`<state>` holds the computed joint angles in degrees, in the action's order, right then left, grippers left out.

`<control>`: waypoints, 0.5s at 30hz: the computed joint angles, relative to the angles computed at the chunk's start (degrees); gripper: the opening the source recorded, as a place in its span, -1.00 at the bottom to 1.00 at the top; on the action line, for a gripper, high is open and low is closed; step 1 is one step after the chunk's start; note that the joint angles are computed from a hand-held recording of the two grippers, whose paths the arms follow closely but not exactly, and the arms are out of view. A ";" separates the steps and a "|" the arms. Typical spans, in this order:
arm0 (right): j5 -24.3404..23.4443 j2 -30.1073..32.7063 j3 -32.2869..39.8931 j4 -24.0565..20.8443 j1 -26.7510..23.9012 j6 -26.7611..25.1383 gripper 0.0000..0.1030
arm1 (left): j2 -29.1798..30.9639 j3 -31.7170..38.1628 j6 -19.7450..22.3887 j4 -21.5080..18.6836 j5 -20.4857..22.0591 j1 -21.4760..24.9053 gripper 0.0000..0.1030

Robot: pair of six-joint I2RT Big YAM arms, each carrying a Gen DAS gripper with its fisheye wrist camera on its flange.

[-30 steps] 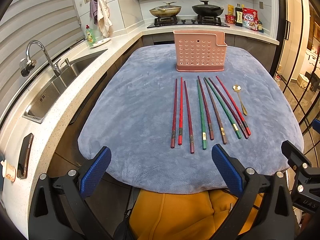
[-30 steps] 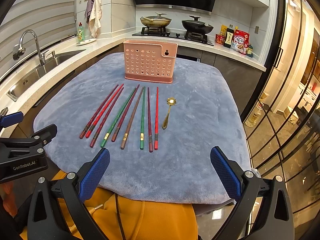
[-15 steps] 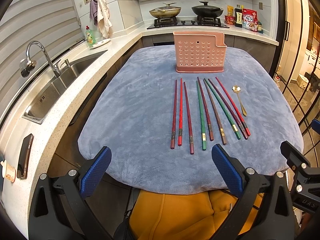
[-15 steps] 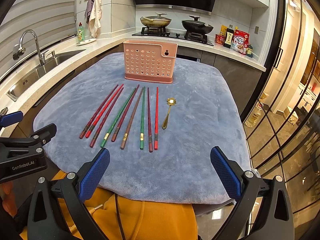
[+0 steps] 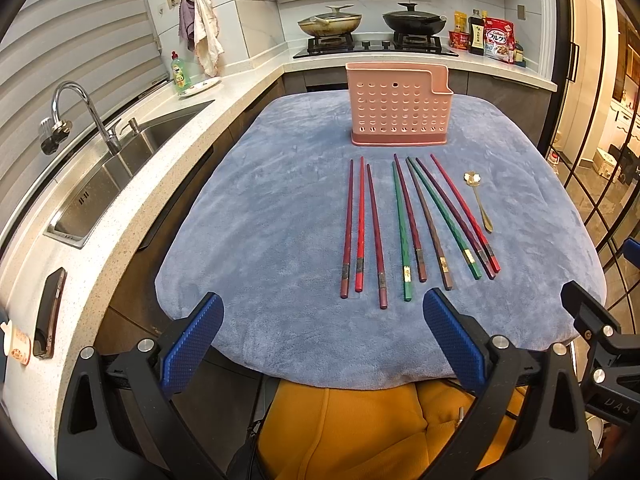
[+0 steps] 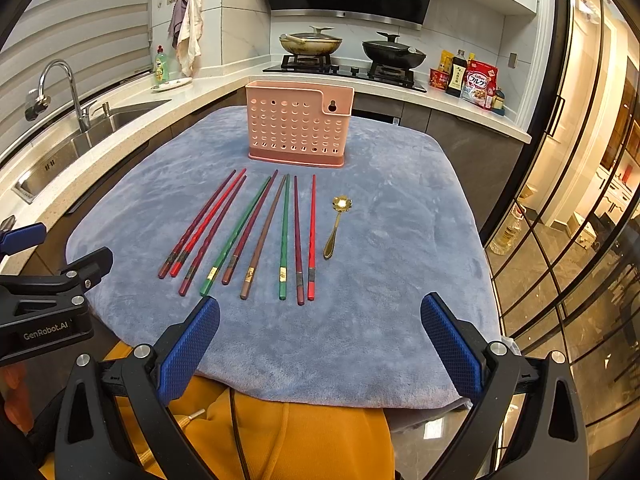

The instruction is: Organize utensils

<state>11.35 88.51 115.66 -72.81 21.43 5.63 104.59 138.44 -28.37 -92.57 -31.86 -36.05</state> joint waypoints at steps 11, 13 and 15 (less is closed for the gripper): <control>0.00 0.09 0.13 -0.14 -0.02 0.09 0.87 | 0.22 0.50 0.00 -0.27 0.08 0.02 0.86; -0.05 0.12 0.23 -0.16 -0.09 0.09 0.87 | 0.08 0.21 -0.01 -0.08 0.03 0.03 0.85; 0.01 0.11 0.14 -0.06 -0.08 0.06 0.87 | 0.09 0.22 0.01 -0.09 0.09 0.04 0.85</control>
<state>11.36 88.61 115.79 -72.87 21.35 5.69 104.68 138.67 -28.36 -92.66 -31.77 -36.01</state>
